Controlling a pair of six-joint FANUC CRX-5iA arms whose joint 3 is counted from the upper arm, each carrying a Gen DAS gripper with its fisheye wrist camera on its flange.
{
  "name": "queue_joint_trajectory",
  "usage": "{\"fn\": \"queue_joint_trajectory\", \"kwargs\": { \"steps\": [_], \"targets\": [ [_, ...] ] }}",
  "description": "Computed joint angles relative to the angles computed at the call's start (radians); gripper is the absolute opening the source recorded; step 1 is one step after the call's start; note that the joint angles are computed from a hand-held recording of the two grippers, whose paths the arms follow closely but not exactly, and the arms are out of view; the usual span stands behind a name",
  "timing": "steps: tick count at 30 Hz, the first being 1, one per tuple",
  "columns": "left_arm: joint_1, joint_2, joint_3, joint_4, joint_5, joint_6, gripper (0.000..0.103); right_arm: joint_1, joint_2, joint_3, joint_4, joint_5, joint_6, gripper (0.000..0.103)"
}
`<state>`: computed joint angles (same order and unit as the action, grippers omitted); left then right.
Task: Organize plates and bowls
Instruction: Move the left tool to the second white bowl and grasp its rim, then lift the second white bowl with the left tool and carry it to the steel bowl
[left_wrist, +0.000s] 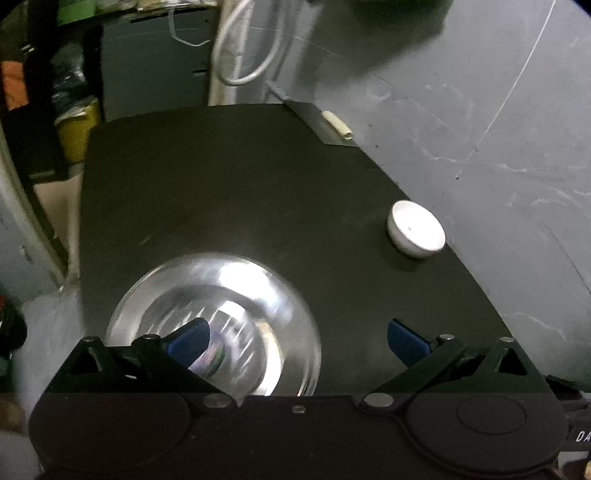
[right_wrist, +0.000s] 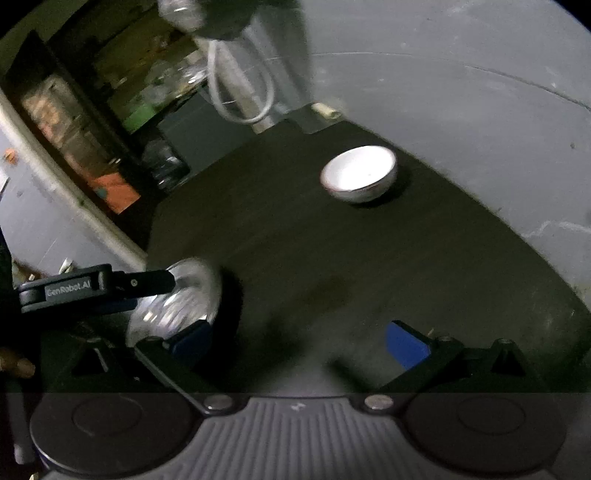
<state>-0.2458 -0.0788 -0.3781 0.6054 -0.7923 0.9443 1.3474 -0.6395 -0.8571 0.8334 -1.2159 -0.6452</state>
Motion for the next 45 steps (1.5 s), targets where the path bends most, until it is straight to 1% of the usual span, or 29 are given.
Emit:
{"fn": "queue_joint_trajectory", "kwargs": {
  "steps": [3,7,10,11,13,15,18,23,25,26,27,28,30,31,33,34,35,36,37,39,40,41,45],
  "targets": [
    [-0.062,0.096,0.085,-0.014,0.034,0.013,0.102,-0.131,-0.009,-0.025,-0.009,0.080,0.044,0.103],
    [-0.134,0.224,0.199,-0.010,0.073,0.017,0.102,-0.279,0.024,-0.036,0.000,0.145,0.108,0.103],
    [-0.175,0.314,0.288,-0.012,0.095,0.027,0.102,-0.392,0.050,-0.047,0.029,0.220,0.117,0.102],
    [-0.186,0.344,0.324,-0.026,0.091,0.042,0.102,-0.434,0.060,-0.049,0.037,0.252,0.126,0.101],
    [-0.202,0.391,0.375,-0.035,0.093,0.050,0.102,-0.492,0.084,-0.044,0.041,0.289,0.144,0.094],
    [-0.217,0.430,0.427,-0.067,0.085,0.083,0.102,-0.558,0.111,-0.041,0.048,0.343,0.164,0.091],
    [-0.231,0.473,0.479,-0.087,0.067,0.111,0.102,-0.616,0.147,-0.034,0.059,0.387,0.173,0.087],
    [-0.245,0.511,0.526,-0.119,0.030,0.132,0.102,-0.669,0.185,-0.017,0.051,0.428,0.207,0.078],
    [-0.246,0.523,0.540,-0.124,0.010,0.133,0.099,-0.679,0.191,-0.015,0.045,0.439,0.220,0.075],
    [-0.245,0.528,0.546,-0.124,-0.002,0.134,0.095,-0.689,0.197,-0.014,0.042,0.450,0.229,0.074],
    [-0.245,0.534,0.553,-0.123,-0.014,0.134,0.090,-0.698,0.202,-0.012,0.039,0.464,0.236,0.070],
    [-0.244,0.538,0.556,-0.115,-0.023,0.128,0.087,-0.709,0.207,-0.011,0.034,0.479,0.243,0.065],
    [-0.242,0.544,0.557,-0.098,-0.040,0.111,0.076,-0.721,0.214,-0.008,0.026,0.499,0.253,0.060],
    [-0.242,0.546,0.557,-0.088,-0.046,0.101,0.073,-0.729,0.218,-0.010,0.030,0.513,0.251,0.055],
    [-0.242,0.546,0.547,-0.063,-0.053,0.074,0.058,-0.736,0.216,-0.016,0.039,0.529,0.247,0.048],
    [-0.242,0.547,0.546,-0.053,-0.060,0.065,0.054,-0.743,0.219,-0.015,0.042,0.539,0.250,0.044],
    [-0.242,0.550,0.546,-0.044,-0.069,0.059,0.046,-0.748,0.220,-0.016,0.046,0.547,0.249,0.042],
    [-0.241,0.551,0.544,-0.035,-0.077,0.053,0.041,-0.750,0.220,-0.017,0.048,0.553,0.250,0.038],
    [-0.241,0.552,0.544,-0.026,-0.083,0.047,0.039,-0.750,0.217,-0.018,0.047,0.556,0.252,0.035],
    [-0.241,0.550,0.534,-0.005,-0.084,0.027,0.029,-0.753,0.216,-0.017,0.041,0.568,0.258,0.032],
    [-0.242,0.550,0.531,0.003,-0.085,0.017,0.026,-0.755,0.213,-0.020,0.040,0.576,0.260,0.029],
    [-0.243,0.549,0.528,0.009,-0.084,0.011,0.023,-0.760,0.211,-0.024,0.047,0.588,0.257,0.029],
    [-0.242,0.536,0.511,0.008,-0.073,0.011,0.020,-0.755,0.199,-0.031,0.045,0.589,0.258,0.026]
  ]
}}
